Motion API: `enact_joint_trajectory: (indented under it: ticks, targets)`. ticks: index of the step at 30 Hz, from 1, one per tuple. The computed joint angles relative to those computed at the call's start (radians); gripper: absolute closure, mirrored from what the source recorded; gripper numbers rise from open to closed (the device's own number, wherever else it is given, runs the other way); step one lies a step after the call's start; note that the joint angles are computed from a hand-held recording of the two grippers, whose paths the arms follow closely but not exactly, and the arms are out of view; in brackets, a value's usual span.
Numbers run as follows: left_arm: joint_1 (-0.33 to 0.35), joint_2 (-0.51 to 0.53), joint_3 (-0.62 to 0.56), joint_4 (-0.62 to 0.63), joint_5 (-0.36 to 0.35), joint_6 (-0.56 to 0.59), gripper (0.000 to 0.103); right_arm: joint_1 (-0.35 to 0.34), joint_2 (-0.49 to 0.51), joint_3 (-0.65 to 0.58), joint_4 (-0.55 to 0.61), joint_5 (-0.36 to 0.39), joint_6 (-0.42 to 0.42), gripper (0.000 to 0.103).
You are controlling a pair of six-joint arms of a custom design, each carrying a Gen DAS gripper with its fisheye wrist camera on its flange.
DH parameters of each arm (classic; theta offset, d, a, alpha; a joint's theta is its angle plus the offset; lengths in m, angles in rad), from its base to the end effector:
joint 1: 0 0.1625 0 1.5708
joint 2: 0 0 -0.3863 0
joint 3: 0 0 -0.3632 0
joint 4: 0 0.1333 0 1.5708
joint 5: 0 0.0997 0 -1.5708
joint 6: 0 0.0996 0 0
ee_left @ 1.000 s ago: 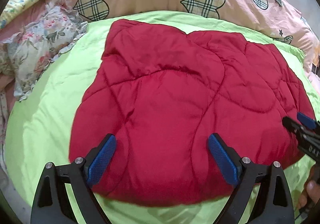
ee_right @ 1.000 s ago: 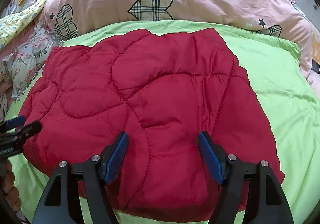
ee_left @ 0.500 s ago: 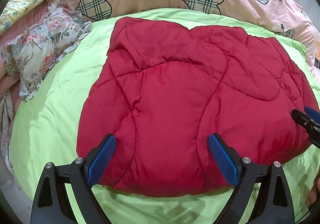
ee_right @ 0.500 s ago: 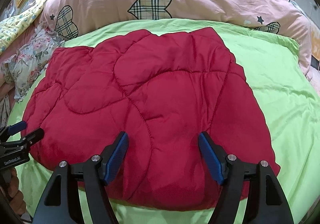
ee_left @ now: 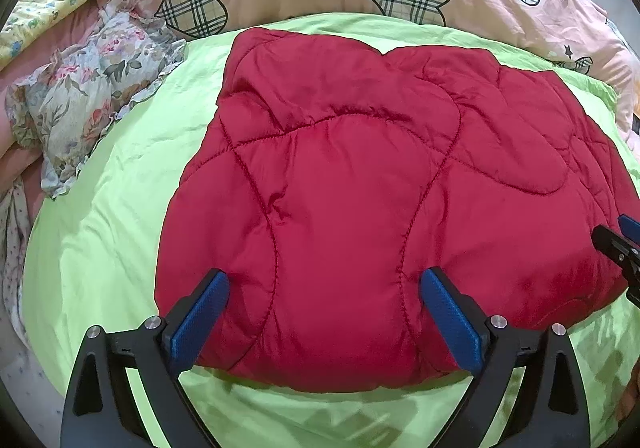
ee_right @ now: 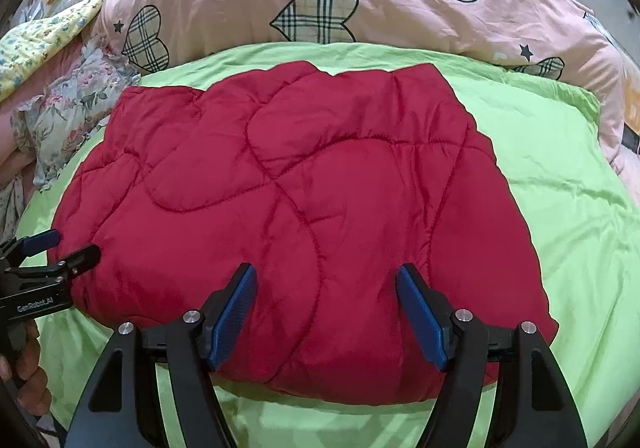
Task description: Fold large clothes
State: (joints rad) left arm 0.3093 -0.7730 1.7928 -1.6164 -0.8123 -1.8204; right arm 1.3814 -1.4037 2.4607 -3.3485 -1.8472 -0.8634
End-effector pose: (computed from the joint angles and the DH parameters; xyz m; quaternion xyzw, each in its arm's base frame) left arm -0.3795 -0.3331 -0.0003 -0.0599 0.8369 -0.3140 0.4444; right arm 0.0325 -0.3941 0.2209 0.2606 -0.8908 0.2372 0.2869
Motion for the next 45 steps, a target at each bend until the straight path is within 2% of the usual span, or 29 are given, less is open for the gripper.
enact_joint_trajectory:
  ticks: [12, 23, 28, 32, 36, 40, 45]
  targets:
    - [0.01, 0.01, -0.005, 0.006, 0.002, 0.01, 0.0, -0.015, 0.045, -0.008, -0.058, -0.013, -0.015, 0.029]
    - [0.015, 0.012, -0.006, 0.006, 0.003, 0.018, 0.0, -0.017, 0.043, -0.012, -0.04, -0.016, -0.007, 0.029]
    - [0.008, 0.008, -0.037, 0.067, 0.017, -0.008, 0.001, 0.02, 0.014, 0.0, -0.064, -0.003, -0.031, 0.029]
    - [0.009, -0.002, -0.067, 0.135, 0.044, -0.039, 0.001, 0.049, 0.004, -0.046, 0.054, -0.005, 0.002, 0.029]
    - [0.024, -0.02, -0.064, 0.146, 0.048, -0.039, 0.001, 0.05, 0.083, -0.127, 0.109, -0.061, 0.03, 0.028]
    - [0.06, -0.042, -0.039, 0.095, 0.05, 0.015, 0.001, 0.023, 0.09, -0.17, 0.163, -0.036, 0.055, 0.026]
    - [0.139, -0.067, 0.042, -0.143, 0.045, 0.172, 0.0, 0.025, 0.071, -0.185, 0.21, -0.013, 0.073, 0.026]
